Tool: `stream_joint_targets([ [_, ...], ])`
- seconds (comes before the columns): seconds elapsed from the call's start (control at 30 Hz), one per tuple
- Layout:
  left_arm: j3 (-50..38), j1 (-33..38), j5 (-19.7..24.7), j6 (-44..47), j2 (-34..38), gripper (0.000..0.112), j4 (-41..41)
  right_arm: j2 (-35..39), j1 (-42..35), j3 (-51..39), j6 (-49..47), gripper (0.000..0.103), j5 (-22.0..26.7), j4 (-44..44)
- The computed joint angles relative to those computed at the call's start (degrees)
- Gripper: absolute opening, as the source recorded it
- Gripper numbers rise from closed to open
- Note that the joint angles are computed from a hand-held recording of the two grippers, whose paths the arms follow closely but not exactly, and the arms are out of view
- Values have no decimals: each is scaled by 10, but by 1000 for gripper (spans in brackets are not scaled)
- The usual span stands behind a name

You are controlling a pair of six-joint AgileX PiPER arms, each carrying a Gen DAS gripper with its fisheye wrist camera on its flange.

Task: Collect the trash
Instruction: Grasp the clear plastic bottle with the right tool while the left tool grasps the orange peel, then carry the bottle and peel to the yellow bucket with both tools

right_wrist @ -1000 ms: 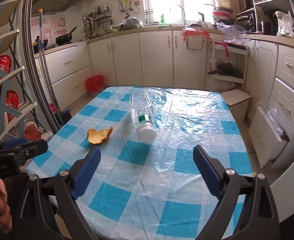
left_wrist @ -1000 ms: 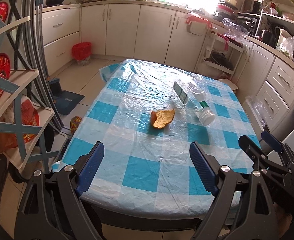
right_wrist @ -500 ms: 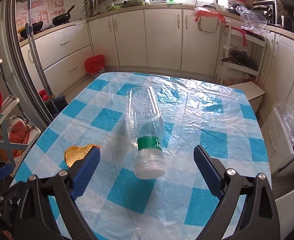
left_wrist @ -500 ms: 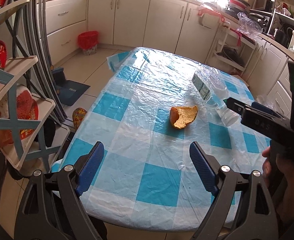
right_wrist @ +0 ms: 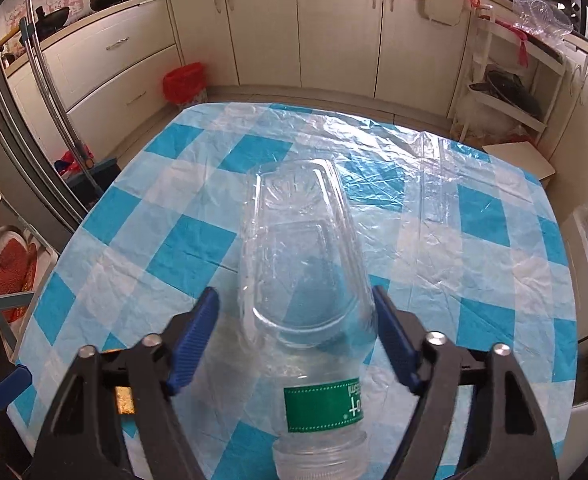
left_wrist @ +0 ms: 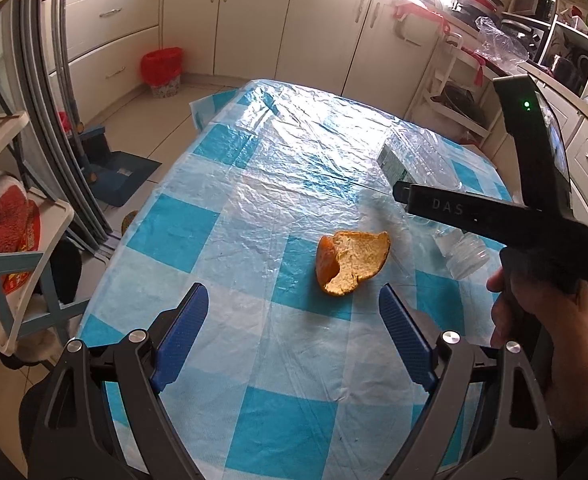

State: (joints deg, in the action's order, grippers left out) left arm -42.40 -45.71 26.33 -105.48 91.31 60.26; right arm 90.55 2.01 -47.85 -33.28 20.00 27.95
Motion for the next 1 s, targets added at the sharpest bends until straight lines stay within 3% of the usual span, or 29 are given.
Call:
stream_joint_targets([
  [0.17,-38,33,-35,26,48,82,-12,-5,-57,4,-134,57,40,104],
  [0.33,-81,61,-59,102,96,67,-70,-50,-155,37,-243,57,112,145],
  [0.43,-101,59,-51,116,115,56,-72,-67,-232,59,-311,57,158,179],
  [0.6,-127,50,-36,148,132,15,-91,-61,-284,72,-363,57,191,223],
  [0.7,-124,39,-36,123,131,9,-69,-64,-298,80,-386,57,205,236],
  [1.0,-115,-2,-39,110,103,7,-70,-79,-401,71,-440,57,296,252],
])
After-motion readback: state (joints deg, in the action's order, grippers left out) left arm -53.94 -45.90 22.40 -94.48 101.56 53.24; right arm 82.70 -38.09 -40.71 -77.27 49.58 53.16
